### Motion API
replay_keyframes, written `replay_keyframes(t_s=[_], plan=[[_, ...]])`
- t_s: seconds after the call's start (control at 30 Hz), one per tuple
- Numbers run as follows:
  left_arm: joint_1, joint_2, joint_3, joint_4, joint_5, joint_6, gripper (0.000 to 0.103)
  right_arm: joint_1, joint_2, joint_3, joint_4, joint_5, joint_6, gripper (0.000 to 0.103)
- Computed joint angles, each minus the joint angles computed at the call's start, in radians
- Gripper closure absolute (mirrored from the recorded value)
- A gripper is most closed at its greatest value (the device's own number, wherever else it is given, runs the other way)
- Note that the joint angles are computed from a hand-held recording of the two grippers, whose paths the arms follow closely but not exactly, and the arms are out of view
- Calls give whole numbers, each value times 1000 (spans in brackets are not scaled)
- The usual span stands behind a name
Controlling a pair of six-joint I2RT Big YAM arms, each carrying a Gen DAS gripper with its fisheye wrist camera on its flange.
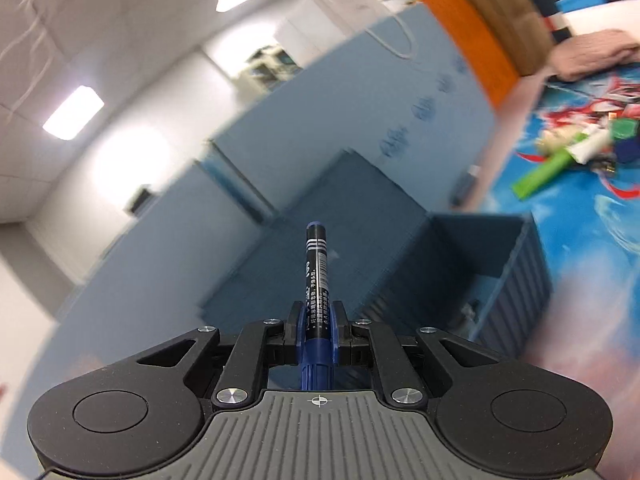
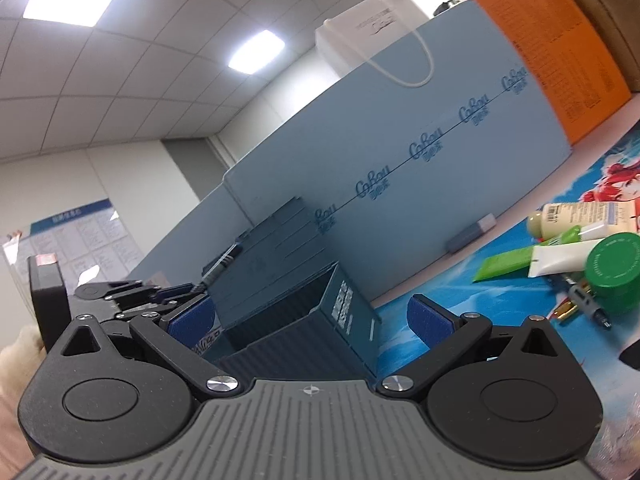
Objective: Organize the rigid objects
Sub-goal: 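Carry the marker with the left gripper over the blue box and lower it, then open the left gripper to drop the marker into the box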
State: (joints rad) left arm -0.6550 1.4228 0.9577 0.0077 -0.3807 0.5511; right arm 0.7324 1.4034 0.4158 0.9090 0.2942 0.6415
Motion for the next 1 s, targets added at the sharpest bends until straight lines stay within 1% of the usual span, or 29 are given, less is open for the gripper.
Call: replay_keyframes(t_s=[0.03,0.07,0.1,0.17,0.2,0.23,0.33,0.4,0.53,0.6,0.63,0.67,0.77,0.83,0.9,0.93,0.97,1.0], plan=[[21,3,3,-10,37,-14,92,-1,5,5,-8,-2,5,0],[43,1,-1,-13,101,-20,92,-3,7,6,-16,-3,14,0],[59,1,4,-32,151,-31,92,-6,9,5,-20,-4,24,0],[81,8,12,-54,227,-49,92,-13,11,2,-21,-7,43,0],[92,18,27,-81,264,-63,92,-18,14,3,-22,-9,54,0],[96,28,37,-101,278,-71,92,-21,16,3,-26,-11,63,0],[101,77,81,-155,271,-78,92,-23,21,5,-33,-9,75,0],[113,95,101,-197,288,-105,92,-24,24,5,-32,-10,77,0],[128,122,118,-215,299,-159,91,-31,33,9,-39,-23,87,0],[129,133,129,-226,292,-194,91,-33,34,10,-43,-26,91,0],[129,133,126,-217,297,-204,88,-33,35,11,-43,-26,92,0],[128,135,119,-192,299,-218,85,-34,36,10,-41,-27,94,0],[130,142,111,-158,314,-261,84,-31,37,6,-36,-16,94,0],[127,146,101,-128,299,-312,84,-30,37,1,-29,-10,96,0],[123,140,75,-77,292,-364,84,-29,40,-2,-18,-9,97,0],[122,135,61,-55,298,-387,80,-29,40,-2,-18,-8,98,0],[121,128,42,-31,305,-406,71,-28,40,-2,-21,-5,98,0],[121,124,32,-15,310,-425,68,-26,39,-1,-25,0,97,0]])
